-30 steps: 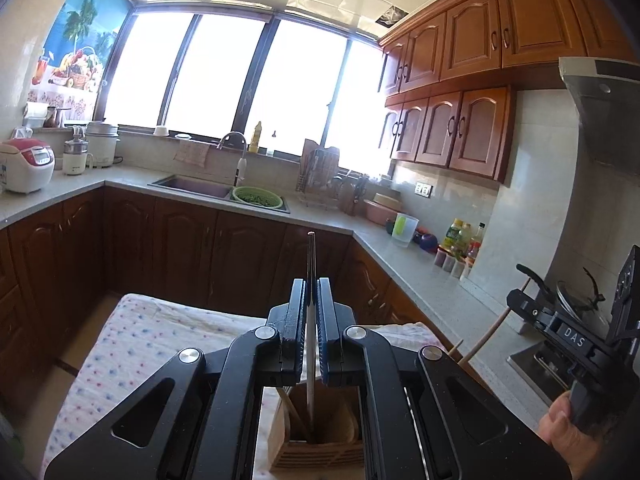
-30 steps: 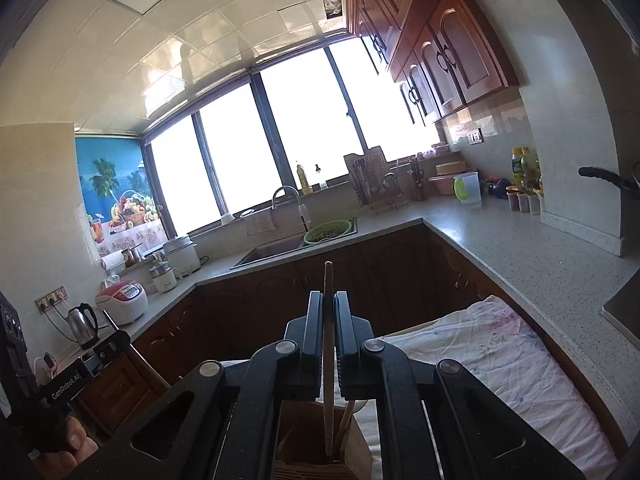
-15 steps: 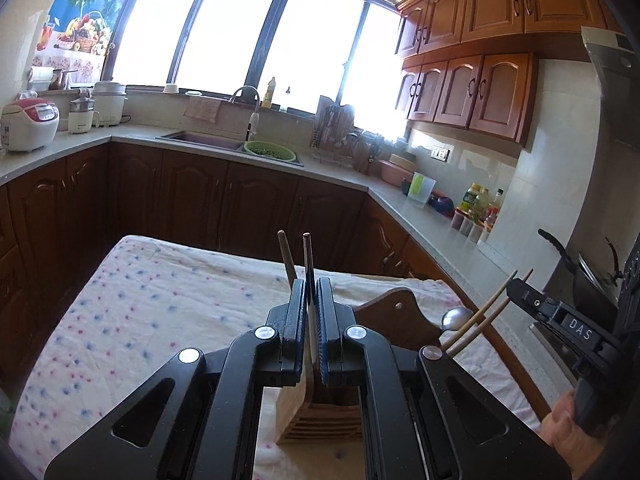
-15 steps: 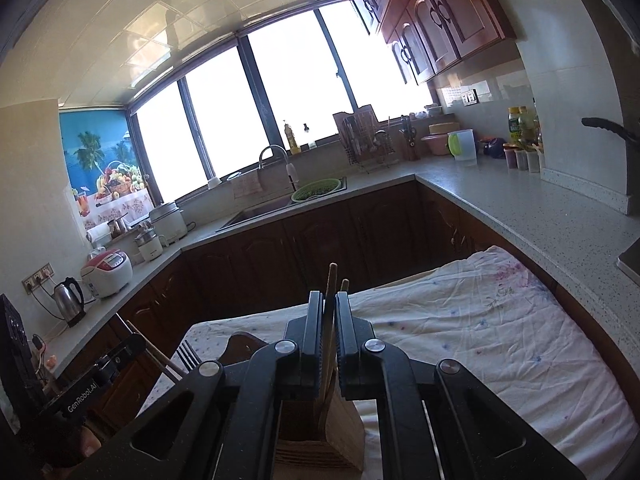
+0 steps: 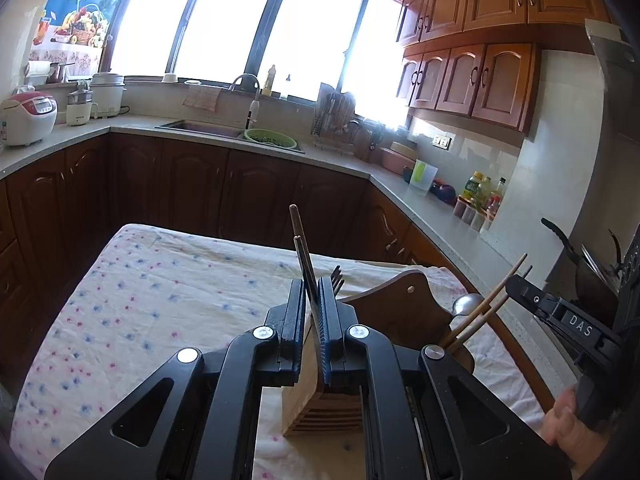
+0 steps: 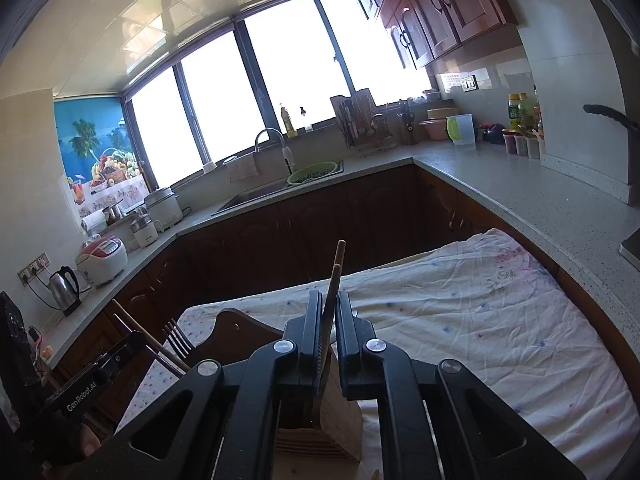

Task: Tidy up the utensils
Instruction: 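Lower both chopsticks into the holder slots, then open both grippers to release the chopsticks in the holder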

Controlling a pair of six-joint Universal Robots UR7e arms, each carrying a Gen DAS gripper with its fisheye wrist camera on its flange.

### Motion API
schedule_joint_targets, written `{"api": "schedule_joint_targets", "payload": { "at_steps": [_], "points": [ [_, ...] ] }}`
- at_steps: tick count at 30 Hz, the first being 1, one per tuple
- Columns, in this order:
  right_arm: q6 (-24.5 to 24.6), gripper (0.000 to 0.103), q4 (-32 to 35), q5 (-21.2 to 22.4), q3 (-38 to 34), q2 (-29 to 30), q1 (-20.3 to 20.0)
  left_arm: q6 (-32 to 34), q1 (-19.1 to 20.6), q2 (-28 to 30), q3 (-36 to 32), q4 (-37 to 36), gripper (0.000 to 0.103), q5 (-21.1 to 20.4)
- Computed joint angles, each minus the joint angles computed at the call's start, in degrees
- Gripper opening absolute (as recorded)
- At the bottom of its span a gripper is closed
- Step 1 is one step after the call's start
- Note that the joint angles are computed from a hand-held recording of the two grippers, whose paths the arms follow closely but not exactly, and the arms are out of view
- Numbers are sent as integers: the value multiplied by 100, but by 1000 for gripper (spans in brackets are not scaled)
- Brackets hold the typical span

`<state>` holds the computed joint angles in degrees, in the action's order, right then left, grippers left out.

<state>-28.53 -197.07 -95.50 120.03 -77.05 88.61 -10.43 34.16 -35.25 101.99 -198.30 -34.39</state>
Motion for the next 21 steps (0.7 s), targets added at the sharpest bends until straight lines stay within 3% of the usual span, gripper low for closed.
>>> {"api": "schedule_joint_targets", "payload": {
  "at_steps": [4,6,7,8,9,10,12,14,21],
  "points": [
    [114,12,117,39,-22,-34,-16,-163,0,-64,17,232,8,8],
    [196,17,194,141,-11,-91,-46,-235,-21,-96,40,311,13,60],
    [231,21,246,205,-6,-129,-63,-277,-44,-122,74,333,21,95],
    [261,33,269,260,11,-170,-75,-317,-67,-142,109,332,36,149],
    [289,51,271,361,46,-221,-100,-323,-107,-147,144,270,43,235],
    [325,60,253,471,86,-275,-119,-298,-147,-145,180,172,53,332],
    [369,87,117,648,189,-377,-146,-282,-220,-184,275,69,60,438],
    [430,98,27,859,300,-505,-191,-372,-290,-253,402,79,73,511],
    [485,101,-72,1171,735,-979,-329,-683,-558,-460,911,103,80,794]
  ]
}}
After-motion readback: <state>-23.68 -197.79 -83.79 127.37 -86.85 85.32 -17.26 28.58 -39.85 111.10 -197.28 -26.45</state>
